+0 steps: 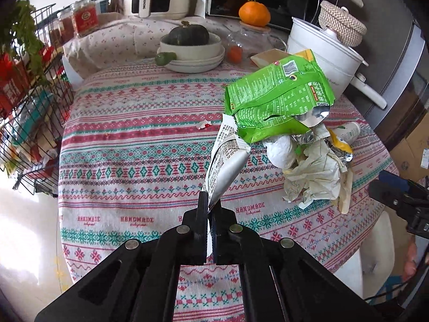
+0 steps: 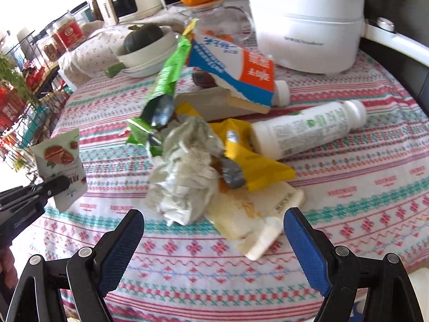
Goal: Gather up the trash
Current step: 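Grasp the white wrapper with the left tool while the right tool grasps crumpled tissue, then carry the tissue and wrapper to the white bin and release both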
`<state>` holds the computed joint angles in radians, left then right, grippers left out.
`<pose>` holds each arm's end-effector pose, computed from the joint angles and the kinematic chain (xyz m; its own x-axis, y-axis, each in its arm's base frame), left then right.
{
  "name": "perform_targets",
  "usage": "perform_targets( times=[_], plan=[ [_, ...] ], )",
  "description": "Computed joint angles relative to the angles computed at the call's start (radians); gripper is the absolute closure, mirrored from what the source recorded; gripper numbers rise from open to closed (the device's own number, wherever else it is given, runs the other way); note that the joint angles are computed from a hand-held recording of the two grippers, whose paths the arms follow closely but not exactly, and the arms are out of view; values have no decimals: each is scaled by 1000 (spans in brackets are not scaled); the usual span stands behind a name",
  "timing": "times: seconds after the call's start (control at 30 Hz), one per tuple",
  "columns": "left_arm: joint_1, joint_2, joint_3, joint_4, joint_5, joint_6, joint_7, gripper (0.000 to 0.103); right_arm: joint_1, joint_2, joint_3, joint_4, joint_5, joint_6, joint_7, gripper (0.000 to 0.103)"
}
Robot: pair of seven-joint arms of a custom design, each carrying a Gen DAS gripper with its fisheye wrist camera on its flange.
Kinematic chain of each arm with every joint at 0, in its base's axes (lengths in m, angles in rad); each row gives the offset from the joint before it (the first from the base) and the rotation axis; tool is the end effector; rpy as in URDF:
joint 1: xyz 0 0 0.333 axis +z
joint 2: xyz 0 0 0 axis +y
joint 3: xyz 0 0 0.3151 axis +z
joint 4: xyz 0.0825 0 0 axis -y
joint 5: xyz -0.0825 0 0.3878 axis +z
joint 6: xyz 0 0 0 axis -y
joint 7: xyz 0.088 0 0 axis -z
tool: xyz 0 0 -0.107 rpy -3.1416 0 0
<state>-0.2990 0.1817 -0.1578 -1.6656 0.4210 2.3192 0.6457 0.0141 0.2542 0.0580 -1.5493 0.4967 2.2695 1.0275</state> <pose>0.5997 -0.2776 0.5489 0.2298 -0.9676 0.1041 -0.8051 -0.2491 -0.5383 0.6805 0.0567 0.5554 0.4214 -0.8806 -0.2168 -0.7911 -0.2400 -0.5626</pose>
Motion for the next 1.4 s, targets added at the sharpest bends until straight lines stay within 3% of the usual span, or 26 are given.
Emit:
perform_targets(
  times=[0.2,0.5,0.57,0.73,0.83,0.9,1.13,1.4],
  plan=[
    [24,-71,-15,-88,-57,72,8,102,24,29,28,13,26,27,-21,14],
    [25,-58,-30,-79,-110,72,62,102,69,117,33,75,-58,87,102,15],
    [22,-53,-30,-73,-114,67,69,102,70,145,35,100,-85,90,140,18],
    [16,-45,-27,-63,-118,57,77,102,39,199,61,157,-81,39,162,51],
    [14,-46,-25,-60,-115,58,74,102,19,187,81,147,-49,50,119,64],
    [13,-50,-25,-60,-113,63,70,102,13,169,86,138,-35,43,93,66],
    [7,-64,-36,-62,-121,105,80,102,-23,70,78,73,78,3,-27,67],
    [-33,-23,-60,7,-150,154,153,102,-74,-69,-2,-3,219,-86,-162,67]
  ],
)
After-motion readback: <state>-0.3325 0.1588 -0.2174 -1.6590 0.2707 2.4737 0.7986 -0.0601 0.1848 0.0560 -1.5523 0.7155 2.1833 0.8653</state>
